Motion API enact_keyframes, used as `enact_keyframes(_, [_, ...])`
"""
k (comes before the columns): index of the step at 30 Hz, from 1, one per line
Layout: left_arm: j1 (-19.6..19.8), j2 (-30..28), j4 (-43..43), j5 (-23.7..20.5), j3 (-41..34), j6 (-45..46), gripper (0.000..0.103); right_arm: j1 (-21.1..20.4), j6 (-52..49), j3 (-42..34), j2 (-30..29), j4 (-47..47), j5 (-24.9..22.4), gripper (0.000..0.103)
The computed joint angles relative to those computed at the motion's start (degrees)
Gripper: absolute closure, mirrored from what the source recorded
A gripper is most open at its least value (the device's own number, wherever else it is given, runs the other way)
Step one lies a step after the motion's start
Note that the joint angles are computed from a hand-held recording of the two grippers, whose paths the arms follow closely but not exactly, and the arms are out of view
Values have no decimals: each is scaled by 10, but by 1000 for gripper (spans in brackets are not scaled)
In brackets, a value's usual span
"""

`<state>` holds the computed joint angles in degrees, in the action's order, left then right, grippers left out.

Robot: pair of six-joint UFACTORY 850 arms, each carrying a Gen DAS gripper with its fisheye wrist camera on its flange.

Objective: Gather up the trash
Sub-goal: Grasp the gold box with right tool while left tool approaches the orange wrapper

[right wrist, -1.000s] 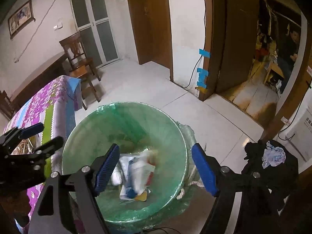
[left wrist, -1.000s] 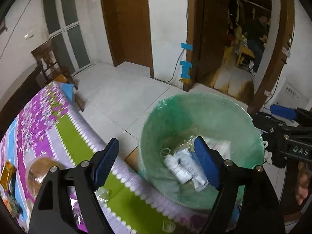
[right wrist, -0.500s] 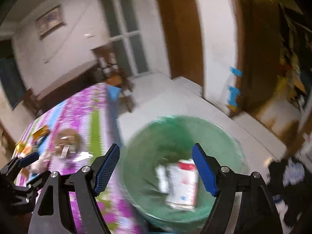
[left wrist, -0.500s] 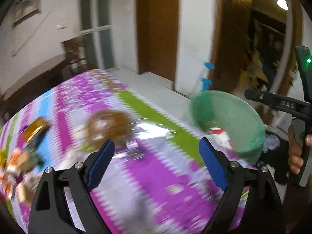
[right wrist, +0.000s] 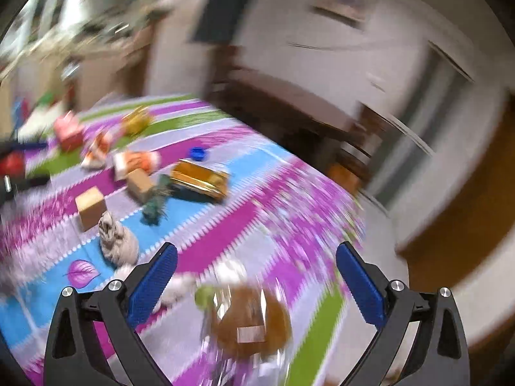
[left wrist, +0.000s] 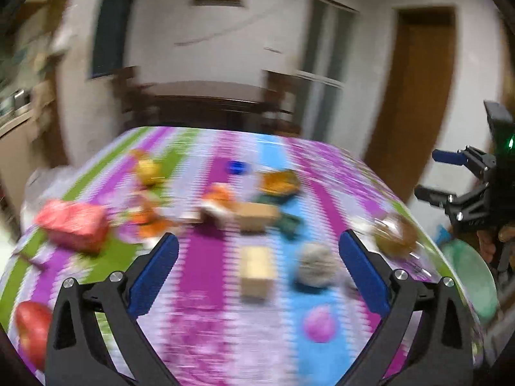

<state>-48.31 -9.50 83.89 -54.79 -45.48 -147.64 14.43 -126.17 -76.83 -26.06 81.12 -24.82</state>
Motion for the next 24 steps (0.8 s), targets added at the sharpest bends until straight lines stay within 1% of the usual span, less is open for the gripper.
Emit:
enact_keyframes(1, [3,13,-10,-6,15,-19,6,13,32,-41,-30,-60,-22,5])
enact_keyframes(2, [8,26,-16,-1,30,-34,6,21,72,-73,-52,-120,-40,5])
enact_keyframes(3, [14,43,-15,11,47,-55,6,34,103,-113,-82,-180,-56,5])
enact_keyframes(4, [22,51,-17,22,55,-63,6,46,134,-150,-107,-240,-60,5])
enact_keyframes(5, [32,55,-27,33,56,-57,6,61,171,-187,-133,-300,-62,5])
enact_keyframes(8, [57,60,-31,55,58,-48,6,96,267,-319,-217,-480,-127,5])
enact_keyframes(9, [62,60,-33,57,58,-47,6,105,286,-338,-231,-525,-127,5])
enact_keyframes(11, [72,59,-36,59,59,-50,6,121,289,-392,-267,-567,-138,5])
enact_keyframes(13, [79,58,-33,58,64,-69,6,127,278,-427,-290,-581,-150,5])
enact_keyframes(14, [84,56,-29,59,67,-84,6,132,279,-461,-312,-598,-162,5])
enact_keyframes(15, [89,54,-25,60,69,-96,6,133,278,-470,-321,-608,-164,6])
enact_keyframes(16, [92,51,-23,63,70,-108,6,137,289,-492,-336,-627,-173,8])
enact_keyframes(17, [97,49,-22,66,71,-116,6,141,305,-533,-362,-651,-197,17])
enact_keyframes(18, [97,50,-26,66,72,-119,6,143,313,-552,-375,-663,-210,26])
enact_keyframes(19, [100,47,-28,68,71,-122,6,145,325,-585,-396,-678,-230,30])
enact_keyframes(20, [103,43,-33,67,69,-116,6,143,332,-618,-415,-669,-259,36])
enact_keyframes(21, [105,41,-38,67,67,-109,6,142,338,-628,-421,-660,-269,44])
enact_keyframes(22, [105,38,-45,63,63,-98,6,141,344,-614,-413,-655,-257,48])
enact_keyframes(23, [104,35,-50,57,60,-91,6,138,349,-598,-404,-649,-257,55])
enact_keyframes(24, [102,35,-56,52,58,-85,6,135,353,-588,-397,-642,-262,57])
